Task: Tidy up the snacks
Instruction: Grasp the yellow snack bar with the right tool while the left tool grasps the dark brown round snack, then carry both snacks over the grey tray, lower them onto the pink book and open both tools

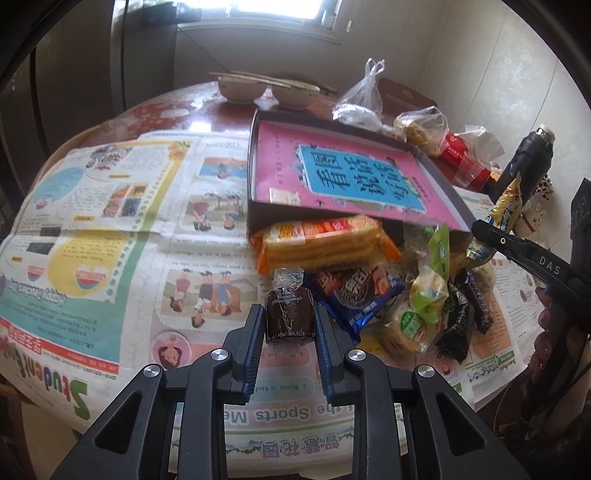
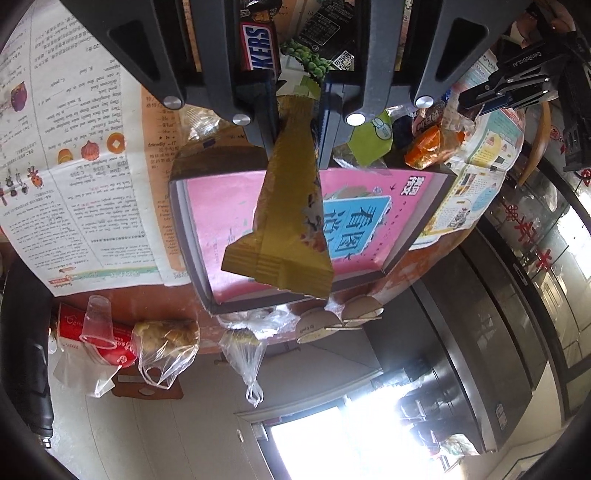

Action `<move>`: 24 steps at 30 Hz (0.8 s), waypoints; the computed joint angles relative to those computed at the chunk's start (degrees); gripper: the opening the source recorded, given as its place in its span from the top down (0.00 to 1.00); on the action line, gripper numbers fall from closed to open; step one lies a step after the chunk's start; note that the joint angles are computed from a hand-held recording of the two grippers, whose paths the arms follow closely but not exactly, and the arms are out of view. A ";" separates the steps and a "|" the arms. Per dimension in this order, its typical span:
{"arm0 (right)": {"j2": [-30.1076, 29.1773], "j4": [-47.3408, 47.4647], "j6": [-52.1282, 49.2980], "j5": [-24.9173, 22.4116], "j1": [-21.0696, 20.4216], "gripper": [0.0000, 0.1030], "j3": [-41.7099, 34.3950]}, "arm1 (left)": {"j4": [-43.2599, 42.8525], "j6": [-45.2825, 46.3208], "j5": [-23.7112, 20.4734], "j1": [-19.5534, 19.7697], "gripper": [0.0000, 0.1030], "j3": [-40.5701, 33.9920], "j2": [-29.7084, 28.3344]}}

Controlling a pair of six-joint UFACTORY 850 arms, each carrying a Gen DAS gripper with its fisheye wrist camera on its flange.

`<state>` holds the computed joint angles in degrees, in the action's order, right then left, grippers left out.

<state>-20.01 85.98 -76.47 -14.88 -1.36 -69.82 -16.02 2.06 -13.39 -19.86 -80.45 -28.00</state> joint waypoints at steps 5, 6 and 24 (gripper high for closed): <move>0.57 4.54 -4.10 0.34 -0.35 0.82 -0.44 | 1.65 -1.62 0.38 0.46 0.74 -2.02 -0.47; 0.57 5.01 -4.38 0.29 -0.39 0.82 -0.63 | 1.57 -1.69 0.34 0.52 0.74 -2.57 -0.72; -3.94 6.23 -3.17 4.84 -0.02 0.82 -6.80 | 4.81 -5.20 -2.64 0.07 0.74 -17.86 -9.93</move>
